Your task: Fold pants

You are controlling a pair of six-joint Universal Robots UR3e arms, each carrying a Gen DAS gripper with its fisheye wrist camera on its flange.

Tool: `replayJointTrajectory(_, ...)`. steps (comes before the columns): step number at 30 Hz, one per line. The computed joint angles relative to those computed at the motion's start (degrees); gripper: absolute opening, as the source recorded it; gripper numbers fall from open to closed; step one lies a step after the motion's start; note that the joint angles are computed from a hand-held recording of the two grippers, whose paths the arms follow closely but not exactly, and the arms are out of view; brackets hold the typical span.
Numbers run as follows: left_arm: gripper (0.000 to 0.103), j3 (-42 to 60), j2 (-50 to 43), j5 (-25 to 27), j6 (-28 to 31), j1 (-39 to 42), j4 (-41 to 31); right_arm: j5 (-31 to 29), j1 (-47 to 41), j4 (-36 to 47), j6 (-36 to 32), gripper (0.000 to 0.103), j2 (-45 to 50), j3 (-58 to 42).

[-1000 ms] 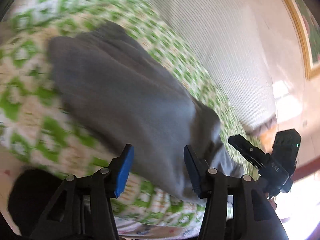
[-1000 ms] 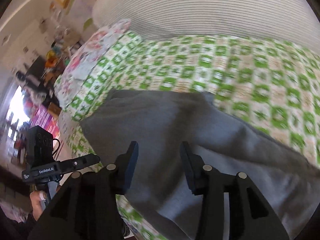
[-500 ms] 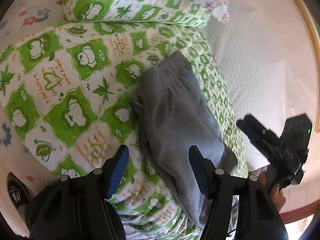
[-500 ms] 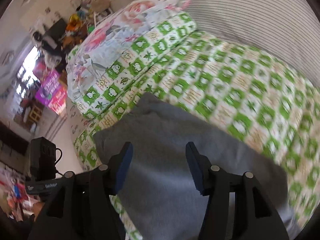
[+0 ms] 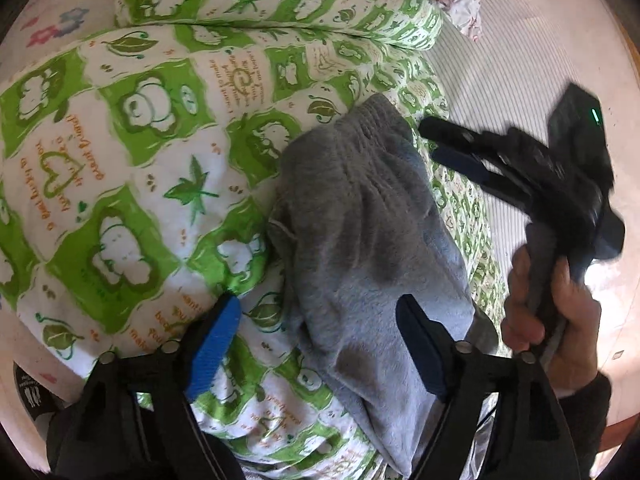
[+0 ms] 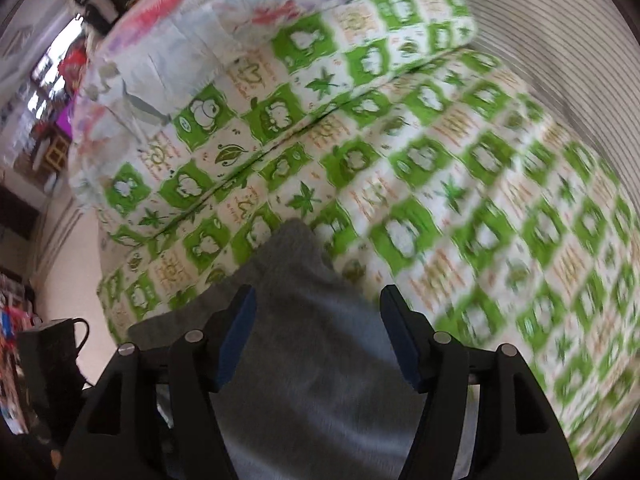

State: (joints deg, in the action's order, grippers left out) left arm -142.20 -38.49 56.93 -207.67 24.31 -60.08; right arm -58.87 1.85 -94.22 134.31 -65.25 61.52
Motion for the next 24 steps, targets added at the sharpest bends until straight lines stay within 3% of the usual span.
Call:
replayJointTrajectory(6, 0.081, 0.18, -9.67, 4.65, -4.57, -5.90, 12.74, -3.31, 5.59, -0.09, 3.27, 0.065, 9.47, -9.93)
replayJointTrajectory(7, 0.076, 0.20, -10.18, 5.12, -4.48, -6.30, 13.62, -4.09, 6.20, 0.07, 4.33, 0.056, 10.44, -10.56)
replayJointTrajectory(8, 0.061, 0.70, -11.13, 6.43, -4.47, -7.29, 14.52, -3.67, 6.16, 1.56, 4.49, 0.045, 11.30, -11.31)
replayJointTrajectory(9, 0.049, 1.02, -11.41, 7.62, -3.99, -8.01, 14.97, -2.60, 5.76, 2.47, 4.28, 0.027, 11.22, -11.17)
replayJointTrajectory(10, 0.027, 0.48, -10.08, 6.63, -2.27, -7.04, 14.21, -1.11, 4.90, 2.60, 4.21, 0.016, 10.07, -9.70)
replayJointTrajectory(13, 0.010, -1.18, -4.84, 0.23, 1.05, -1.90, 9.89, 2.72, 1.85, 3.11, 2.48, 0.009, 5.53, -5.16)
replayJointTrajectory(16, 0.009, 0.79, -3.66, 1.19, -0.58, -4.40, 10.12, 7.49, -2.65, 7.02, -0.65, 0.009, 0.03, -1.87)
replayJointTrajectory(20, 0.009, 4.68, -6.85, 3.00, -5.02, -9.83, 14.90, 13.75, -9.98, 20.96, -9.15, 0.008, -4.88, -3.35)
replayJointTrajectory(24, 0.009, 11.45, -15.21, 8.79, -10.78, -20.56, 22.84, 16.30, -17.32, 33.17, -17.14, 0.008, -7.46, -7.29)
